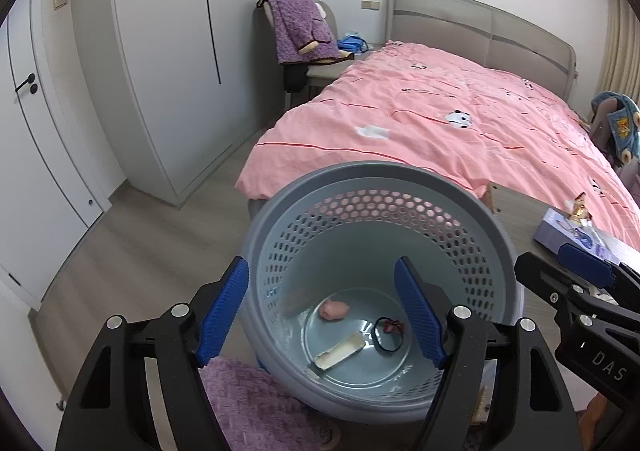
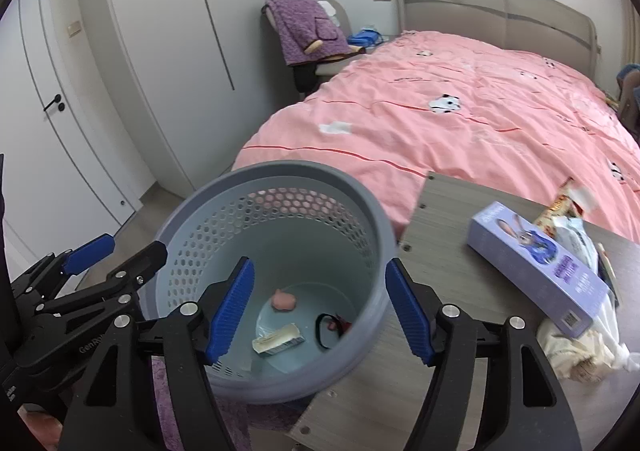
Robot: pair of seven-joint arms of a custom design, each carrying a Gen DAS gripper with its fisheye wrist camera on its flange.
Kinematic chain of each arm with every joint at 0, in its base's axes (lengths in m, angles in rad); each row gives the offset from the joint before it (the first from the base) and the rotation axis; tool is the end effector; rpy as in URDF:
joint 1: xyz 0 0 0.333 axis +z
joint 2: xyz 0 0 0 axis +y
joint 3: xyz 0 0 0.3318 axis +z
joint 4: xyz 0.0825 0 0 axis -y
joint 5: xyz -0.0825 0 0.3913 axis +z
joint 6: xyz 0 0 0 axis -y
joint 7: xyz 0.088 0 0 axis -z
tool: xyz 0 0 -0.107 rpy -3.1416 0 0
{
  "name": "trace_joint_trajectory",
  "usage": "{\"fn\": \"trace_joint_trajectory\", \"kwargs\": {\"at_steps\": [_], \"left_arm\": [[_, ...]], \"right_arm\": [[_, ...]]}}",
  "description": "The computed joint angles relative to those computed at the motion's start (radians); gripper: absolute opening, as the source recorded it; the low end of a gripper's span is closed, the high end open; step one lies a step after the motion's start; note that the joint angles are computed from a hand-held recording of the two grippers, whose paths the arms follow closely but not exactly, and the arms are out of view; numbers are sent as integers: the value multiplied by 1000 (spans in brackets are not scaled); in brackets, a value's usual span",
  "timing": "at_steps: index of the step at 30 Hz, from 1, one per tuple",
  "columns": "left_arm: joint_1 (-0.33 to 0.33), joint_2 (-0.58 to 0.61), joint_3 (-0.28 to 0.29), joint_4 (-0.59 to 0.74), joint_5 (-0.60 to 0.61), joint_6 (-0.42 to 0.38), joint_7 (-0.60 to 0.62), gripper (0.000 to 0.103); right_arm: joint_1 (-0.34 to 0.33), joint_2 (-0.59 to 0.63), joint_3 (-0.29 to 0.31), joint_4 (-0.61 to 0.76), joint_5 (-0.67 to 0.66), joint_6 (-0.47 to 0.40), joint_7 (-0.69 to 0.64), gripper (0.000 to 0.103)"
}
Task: Collect trash
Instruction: 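Move both tools away from the basket back toward the table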
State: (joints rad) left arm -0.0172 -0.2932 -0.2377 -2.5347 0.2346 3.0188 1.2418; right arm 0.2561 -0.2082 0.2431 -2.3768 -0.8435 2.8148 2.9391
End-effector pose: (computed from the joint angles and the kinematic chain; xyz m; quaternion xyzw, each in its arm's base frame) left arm 0.4577 -0.1423 0.4745 -0.5980 0.7060 -0.2820 0.2539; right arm 0.4268 0.2794 0.4716 -0.6071 0.6941 -0.2248 0.3149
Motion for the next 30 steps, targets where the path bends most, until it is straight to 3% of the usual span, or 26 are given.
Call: {"fn": "trace_joint_trajectory", "kwargs": {"at_steps": [14, 23, 30], "left_arm": [[-225, -12, 104, -19, -231, -26, 237, 73], [-291, -23, 62, -26, -297, -21, 300, 73], [-316, -6, 12, 0, -276, -17, 287, 73]], "right_arm": [[-60, -252, 56, -197, 56, -95, 71, 79], [-94, -491, 79, -355, 171, -194, 31, 82], [-116, -678, 56, -489, 266, -262, -38, 82]]}}
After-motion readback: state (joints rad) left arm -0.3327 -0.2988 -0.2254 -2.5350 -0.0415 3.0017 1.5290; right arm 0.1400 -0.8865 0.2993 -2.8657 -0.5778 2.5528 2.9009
